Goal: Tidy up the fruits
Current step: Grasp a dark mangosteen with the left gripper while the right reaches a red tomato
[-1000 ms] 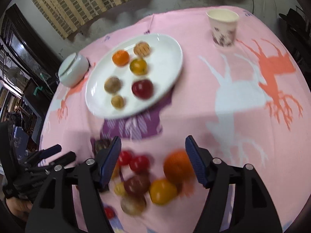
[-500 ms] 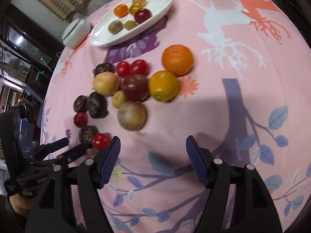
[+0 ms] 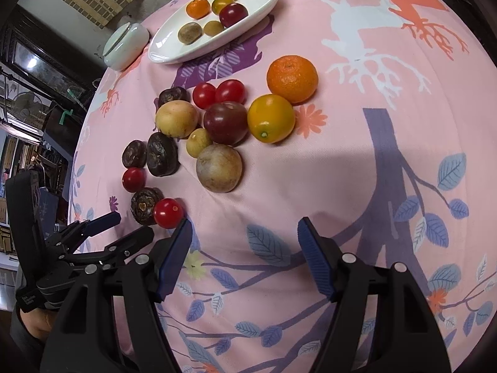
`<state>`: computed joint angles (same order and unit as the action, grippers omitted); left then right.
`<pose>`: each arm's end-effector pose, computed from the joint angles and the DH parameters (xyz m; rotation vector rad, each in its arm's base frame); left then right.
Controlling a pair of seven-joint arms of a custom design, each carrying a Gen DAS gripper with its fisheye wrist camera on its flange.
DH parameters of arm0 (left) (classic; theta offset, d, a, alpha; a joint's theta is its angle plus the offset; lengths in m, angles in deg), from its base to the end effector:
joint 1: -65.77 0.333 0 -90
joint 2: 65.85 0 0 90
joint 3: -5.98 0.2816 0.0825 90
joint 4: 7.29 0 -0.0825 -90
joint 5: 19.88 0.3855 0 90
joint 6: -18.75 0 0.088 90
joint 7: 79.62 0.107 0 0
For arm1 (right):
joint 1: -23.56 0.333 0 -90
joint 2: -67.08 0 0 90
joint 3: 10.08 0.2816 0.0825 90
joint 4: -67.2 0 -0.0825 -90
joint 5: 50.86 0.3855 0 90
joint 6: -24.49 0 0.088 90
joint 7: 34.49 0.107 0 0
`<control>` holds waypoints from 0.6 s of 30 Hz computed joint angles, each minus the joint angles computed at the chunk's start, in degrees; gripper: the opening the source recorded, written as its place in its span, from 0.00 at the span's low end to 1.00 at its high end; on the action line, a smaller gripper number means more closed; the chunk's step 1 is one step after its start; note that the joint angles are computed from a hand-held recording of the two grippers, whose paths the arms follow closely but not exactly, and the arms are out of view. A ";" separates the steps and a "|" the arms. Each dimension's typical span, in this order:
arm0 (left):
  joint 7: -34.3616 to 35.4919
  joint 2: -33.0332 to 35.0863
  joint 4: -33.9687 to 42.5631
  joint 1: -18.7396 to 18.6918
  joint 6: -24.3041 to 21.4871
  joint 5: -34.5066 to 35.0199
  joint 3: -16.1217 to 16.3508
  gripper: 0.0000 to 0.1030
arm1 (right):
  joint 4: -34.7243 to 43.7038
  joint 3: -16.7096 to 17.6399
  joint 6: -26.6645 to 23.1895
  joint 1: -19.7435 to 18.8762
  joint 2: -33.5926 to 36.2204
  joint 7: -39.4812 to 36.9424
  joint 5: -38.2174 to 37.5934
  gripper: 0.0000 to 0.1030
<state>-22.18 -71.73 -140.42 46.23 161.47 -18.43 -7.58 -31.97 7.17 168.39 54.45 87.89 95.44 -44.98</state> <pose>0.4383 -0.2863 0.3727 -2.1040 2.1670 -0.3830 0.4652 0.4896 0.3933 -1.9386 1.8782 0.2336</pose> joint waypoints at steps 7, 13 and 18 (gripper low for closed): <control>1.00 1.98 1.24 0.45 0.09 0.50 -0.15 0.67 | 0.98 0.24 -0.33 -0.29 1.03 -0.83 0.54 0.69; 3.20 3.01 1.97 0.95 2.78 -0.40 -0.27 0.41 | 1.43 0.32 -0.73 -0.40 1.46 -1.30 0.79 0.69; 3.21 2.09 1.36 1.27 3.48 -3.83 -0.09 0.41 | 2.88 0.67 -1.52 0.09 2.13 -3.37 -0.05 0.69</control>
<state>-18.98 -69.64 -139.05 47.50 164.94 -22.27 -7.68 -29.09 7.84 166.87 54.54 90.03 92.06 -45.03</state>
